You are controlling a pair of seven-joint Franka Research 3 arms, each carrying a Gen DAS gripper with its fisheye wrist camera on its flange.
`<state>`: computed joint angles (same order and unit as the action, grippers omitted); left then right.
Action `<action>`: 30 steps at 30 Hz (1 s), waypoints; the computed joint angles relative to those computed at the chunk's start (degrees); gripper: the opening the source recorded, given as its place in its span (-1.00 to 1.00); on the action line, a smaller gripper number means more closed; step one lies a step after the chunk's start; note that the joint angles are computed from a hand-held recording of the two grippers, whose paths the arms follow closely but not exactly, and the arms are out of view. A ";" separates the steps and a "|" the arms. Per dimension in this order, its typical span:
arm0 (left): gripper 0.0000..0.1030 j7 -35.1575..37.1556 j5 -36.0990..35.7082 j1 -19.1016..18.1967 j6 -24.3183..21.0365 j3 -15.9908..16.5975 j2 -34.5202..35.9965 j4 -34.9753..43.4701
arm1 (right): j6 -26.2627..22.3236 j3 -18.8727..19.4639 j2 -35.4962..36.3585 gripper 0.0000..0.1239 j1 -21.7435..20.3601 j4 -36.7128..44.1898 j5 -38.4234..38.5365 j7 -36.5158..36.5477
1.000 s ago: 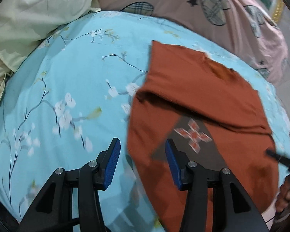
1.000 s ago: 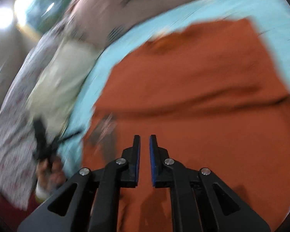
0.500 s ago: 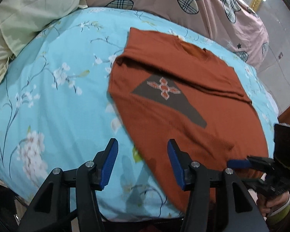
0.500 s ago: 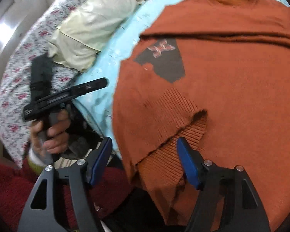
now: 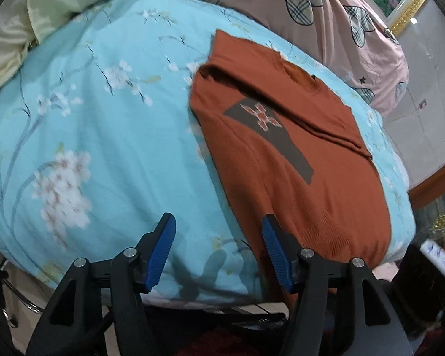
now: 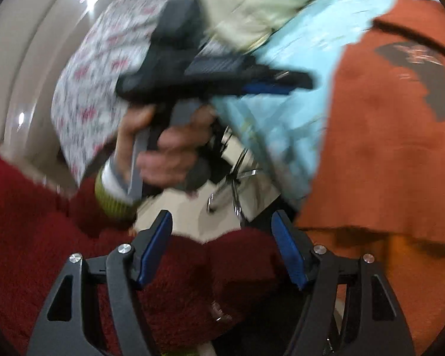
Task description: Fold small clothes
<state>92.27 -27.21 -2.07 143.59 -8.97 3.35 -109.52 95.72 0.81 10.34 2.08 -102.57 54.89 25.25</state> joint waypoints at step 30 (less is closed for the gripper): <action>0.46 5.36 -5.53 0.25 -2.74 0.59 0.01 0.85 | 4.58 0.94 -2.80 0.19 4.07 -6.02 -2.05 -9.40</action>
